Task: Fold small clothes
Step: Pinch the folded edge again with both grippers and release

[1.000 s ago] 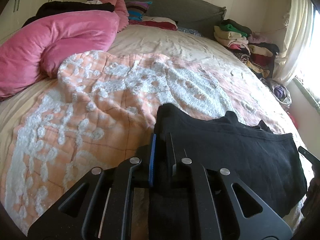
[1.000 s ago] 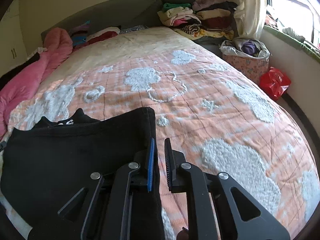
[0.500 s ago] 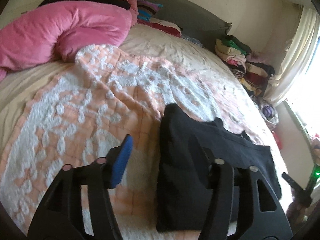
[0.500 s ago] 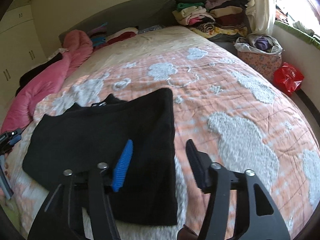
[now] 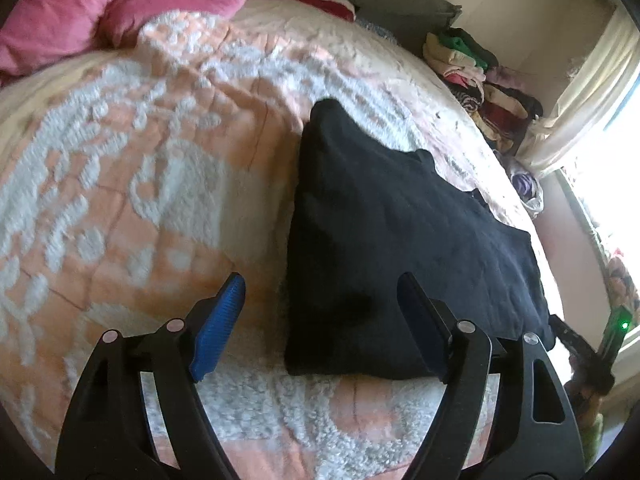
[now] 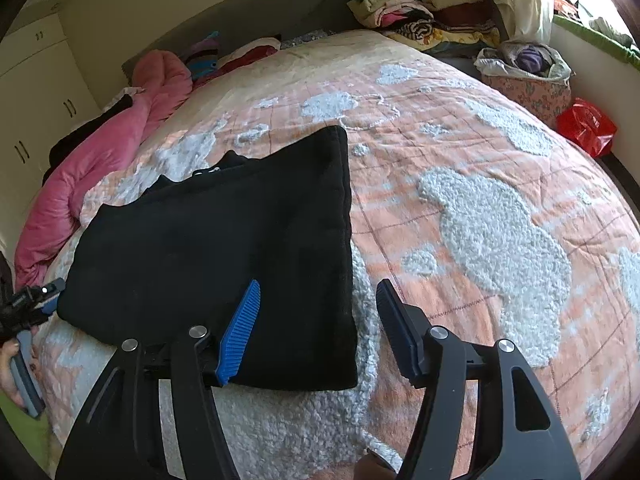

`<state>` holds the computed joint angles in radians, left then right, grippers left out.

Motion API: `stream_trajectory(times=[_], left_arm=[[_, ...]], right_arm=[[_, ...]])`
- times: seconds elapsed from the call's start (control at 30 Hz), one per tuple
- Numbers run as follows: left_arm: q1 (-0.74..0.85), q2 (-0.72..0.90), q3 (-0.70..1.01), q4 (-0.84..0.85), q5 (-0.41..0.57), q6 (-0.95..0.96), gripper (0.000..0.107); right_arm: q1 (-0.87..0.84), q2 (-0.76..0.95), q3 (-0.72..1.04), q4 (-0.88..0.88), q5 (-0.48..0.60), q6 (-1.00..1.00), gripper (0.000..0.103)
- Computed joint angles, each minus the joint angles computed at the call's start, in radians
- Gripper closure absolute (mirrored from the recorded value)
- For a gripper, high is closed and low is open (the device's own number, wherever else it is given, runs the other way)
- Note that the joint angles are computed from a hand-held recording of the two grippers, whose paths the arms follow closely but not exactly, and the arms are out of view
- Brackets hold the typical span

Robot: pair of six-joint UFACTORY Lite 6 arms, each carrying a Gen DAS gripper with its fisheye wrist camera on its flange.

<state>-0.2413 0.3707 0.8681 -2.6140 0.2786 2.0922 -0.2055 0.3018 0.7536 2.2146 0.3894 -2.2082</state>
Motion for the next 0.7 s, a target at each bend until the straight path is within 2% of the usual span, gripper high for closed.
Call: stream_trajectory(times=[0.03,0.07,0.1,0.13,0.17,0.2,0.23,0.37,0.47,0.53,0.6,0.63,0.7], left_arm=[[0.000,0.007,-0.001,0.028,0.016,-0.034,0.037],[-0.005,0.006,-0.003,0.023,0.020,-0.031,0.047],[-0.012,0.001,-0.009,-0.016,0.018,0.005,0.061],[-0.018,-0.005,-0.013,-0.042,0.011,0.034,0.090],[-0.020,-0.011,-0.016,-0.045,0.011,0.040,0.092],[-0.021,-0.021,-0.021,-0.047,0.005,0.046,0.095],[-0.025,-0.031,-0.023,-0.057,-0.004,0.065,0.097],[-0.057,-0.069,-0.045,-0.192,-0.061,0.215,0.098],[-0.071,-0.048,-0.028,-0.250,-0.097,0.276,0.097],[-0.065,-0.034,-0.021,-0.252,-0.101,0.276,0.092],[-0.062,-0.035,-0.026,-0.277,-0.105,0.298,0.084],[-0.064,-0.040,-0.031,-0.326,-0.106,0.344,0.081],[-0.070,-0.053,-0.042,-0.412,-0.111,0.427,0.076]], right_arm=[[-0.003,0.006,0.003,-0.008,0.003,0.010,0.044],[-0.006,0.013,0.007,-0.025,0.008,0.026,0.045],[-0.010,0.020,0.008,-0.040,0.015,0.042,0.056],[-0.013,0.028,0.013,-0.050,0.018,0.053,0.078],[-0.018,0.030,0.014,-0.080,0.029,0.079,0.083],[-0.020,0.023,0.005,-0.070,0.039,0.071,0.094],[-0.013,-0.010,-0.018,-0.026,0.028,0.022,0.095],[0.000,-0.088,-0.073,0.054,-0.008,-0.082,0.096],[0.003,-0.059,-0.077,0.134,-0.016,-0.164,0.096],[0.004,-0.040,-0.081,0.192,-0.007,-0.214,0.094],[0.002,-0.040,-0.087,0.233,-0.003,-0.247,0.088],[0.004,-0.050,-0.098,0.270,-0.004,-0.278,0.078],[0.002,-0.068,-0.115,0.292,-0.007,-0.294,0.076]])
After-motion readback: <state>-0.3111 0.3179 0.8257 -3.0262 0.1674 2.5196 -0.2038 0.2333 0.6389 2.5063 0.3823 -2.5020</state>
